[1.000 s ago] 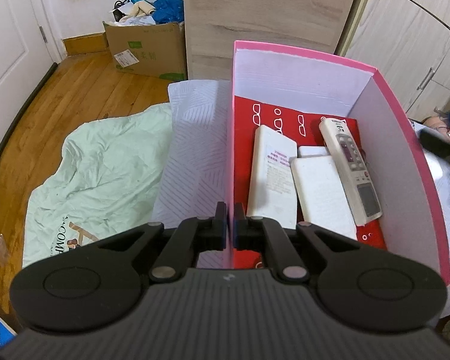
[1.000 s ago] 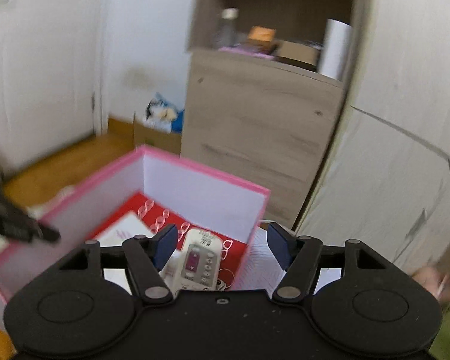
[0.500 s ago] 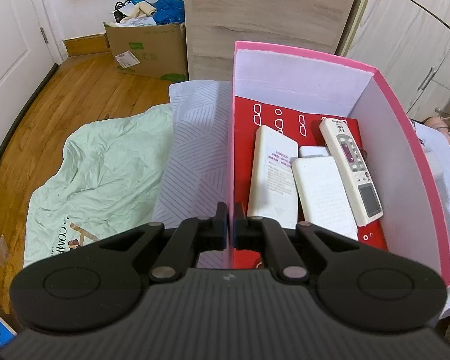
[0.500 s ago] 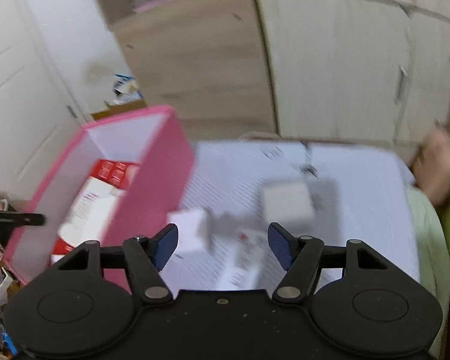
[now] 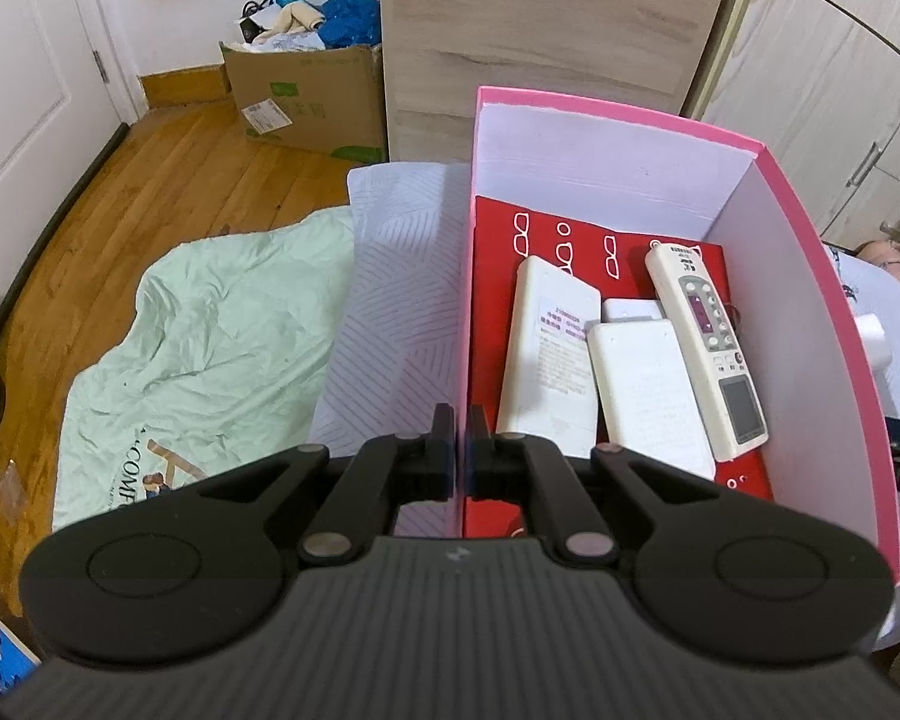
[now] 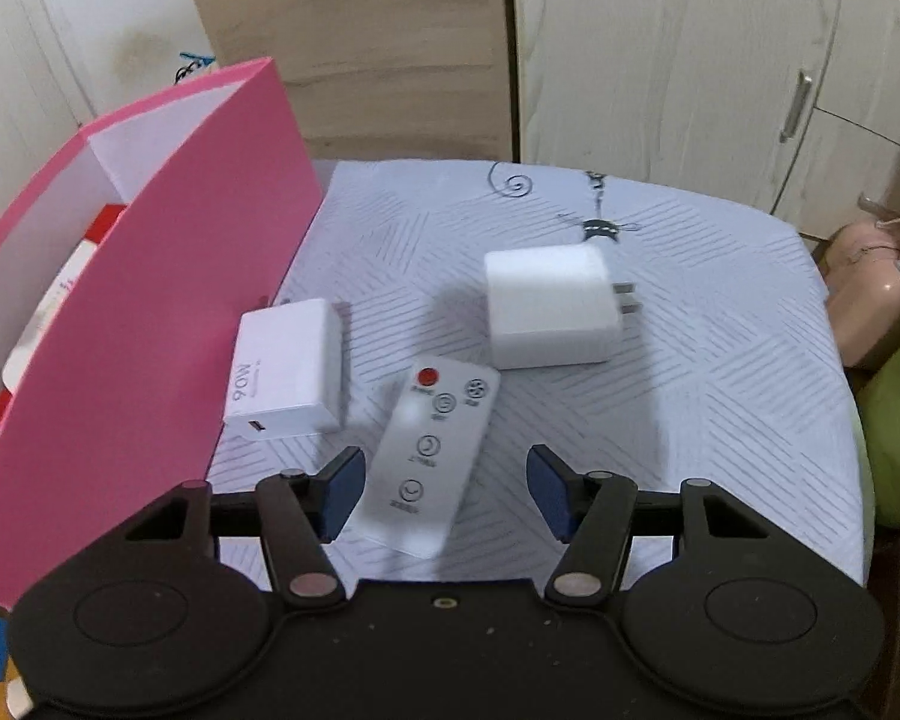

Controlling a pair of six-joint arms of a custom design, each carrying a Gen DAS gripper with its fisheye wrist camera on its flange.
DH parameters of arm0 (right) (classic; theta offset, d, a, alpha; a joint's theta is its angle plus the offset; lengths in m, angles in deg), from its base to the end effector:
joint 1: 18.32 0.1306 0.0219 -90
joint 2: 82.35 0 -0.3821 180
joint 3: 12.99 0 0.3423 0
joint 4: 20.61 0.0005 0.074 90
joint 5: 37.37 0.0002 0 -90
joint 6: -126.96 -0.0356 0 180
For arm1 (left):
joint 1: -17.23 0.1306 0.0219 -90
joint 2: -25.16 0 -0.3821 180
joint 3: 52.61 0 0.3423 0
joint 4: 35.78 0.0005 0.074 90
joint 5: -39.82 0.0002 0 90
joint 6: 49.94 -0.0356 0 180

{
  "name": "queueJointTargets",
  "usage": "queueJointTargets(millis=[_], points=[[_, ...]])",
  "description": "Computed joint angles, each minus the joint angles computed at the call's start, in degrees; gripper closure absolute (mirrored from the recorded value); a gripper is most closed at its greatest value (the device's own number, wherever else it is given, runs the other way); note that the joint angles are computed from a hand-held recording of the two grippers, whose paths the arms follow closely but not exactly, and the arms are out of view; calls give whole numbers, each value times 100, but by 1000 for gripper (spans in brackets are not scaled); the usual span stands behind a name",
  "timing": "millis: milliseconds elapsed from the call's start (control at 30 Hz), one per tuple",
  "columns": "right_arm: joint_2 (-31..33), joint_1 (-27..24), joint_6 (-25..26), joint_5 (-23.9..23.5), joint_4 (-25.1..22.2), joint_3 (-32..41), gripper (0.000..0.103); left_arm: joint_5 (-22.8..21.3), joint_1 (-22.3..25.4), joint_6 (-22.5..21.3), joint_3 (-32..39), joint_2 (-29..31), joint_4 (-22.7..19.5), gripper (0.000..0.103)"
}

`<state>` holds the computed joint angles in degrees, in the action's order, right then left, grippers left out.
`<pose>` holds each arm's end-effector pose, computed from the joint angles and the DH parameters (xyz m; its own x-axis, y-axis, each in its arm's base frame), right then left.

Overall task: Organize rigid objects
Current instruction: 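Move the right tool back over the remaining chargers and small remote, then grasp the small white remote with the right tool and lift it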

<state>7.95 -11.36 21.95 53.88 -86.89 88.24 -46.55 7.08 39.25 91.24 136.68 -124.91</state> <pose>0.4192 0.0499 0.4873 -0.8169 0.1611 -0.5538 0.1064 0.9858 0.1299 0.5026 -0.0928 0.5774 -0.8206 0.1612 -0.5483 0.2216 0.9741 -0.0452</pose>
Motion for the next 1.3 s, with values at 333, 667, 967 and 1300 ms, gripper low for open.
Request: queueJointTargets(millis=[333, 667, 967, 1300], points=[[140, 211, 507, 478, 440, -118, 47, -115, -62, -107, -56, -36, 90, 101], [-255, 44, 762, 179, 854, -345, 57, -219, -108, -150, -153, -86, 159, 101], [-800, 21, 1004, -108, 1594, -630, 57, -249, -109, -160, -167, -96, 177, 101], [-1238, 181, 420, -902, 2487, -611, 57, -193, -72, 60, -7, -36, 34, 101]])
